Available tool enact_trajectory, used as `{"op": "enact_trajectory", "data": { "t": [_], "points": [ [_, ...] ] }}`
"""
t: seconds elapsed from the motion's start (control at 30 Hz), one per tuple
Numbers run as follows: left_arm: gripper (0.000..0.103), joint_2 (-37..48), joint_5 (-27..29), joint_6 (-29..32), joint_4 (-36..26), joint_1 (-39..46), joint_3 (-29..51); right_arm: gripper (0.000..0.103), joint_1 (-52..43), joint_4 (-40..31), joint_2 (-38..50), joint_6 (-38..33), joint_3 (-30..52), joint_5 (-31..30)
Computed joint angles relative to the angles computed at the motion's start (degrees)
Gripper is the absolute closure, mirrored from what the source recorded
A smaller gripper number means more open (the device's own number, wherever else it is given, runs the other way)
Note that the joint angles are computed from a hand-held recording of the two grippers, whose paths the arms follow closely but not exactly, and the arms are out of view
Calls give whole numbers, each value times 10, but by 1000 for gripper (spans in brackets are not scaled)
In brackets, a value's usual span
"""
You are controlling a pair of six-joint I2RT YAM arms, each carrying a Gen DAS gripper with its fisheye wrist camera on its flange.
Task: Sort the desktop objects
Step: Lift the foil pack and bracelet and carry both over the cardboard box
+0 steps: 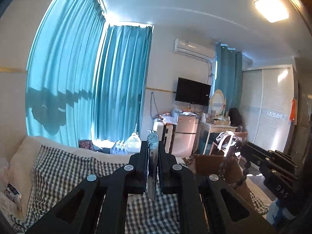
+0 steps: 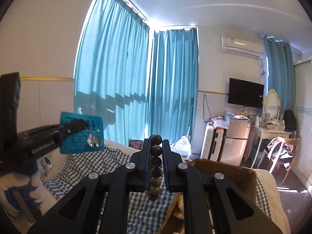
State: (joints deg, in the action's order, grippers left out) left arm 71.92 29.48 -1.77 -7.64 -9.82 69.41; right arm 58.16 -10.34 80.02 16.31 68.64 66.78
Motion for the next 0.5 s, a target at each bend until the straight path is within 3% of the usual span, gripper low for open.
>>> {"op": "enact_trajectory", "data": {
  "t": [0.23, 0.37, 0.5],
  "points": [
    [95, -23, -41, 33, 0, -90, -9, 92, 13, -46, -73, 34, -62, 66],
    [95, -34, -87, 37, 44, -153, -40, 92, 29, -108, -107, 65, -80, 115],
    [95, -2, -132, 64, 55, -218, -41, 92, 19, -168, -142, 117, -102, 106]
  ]
}}
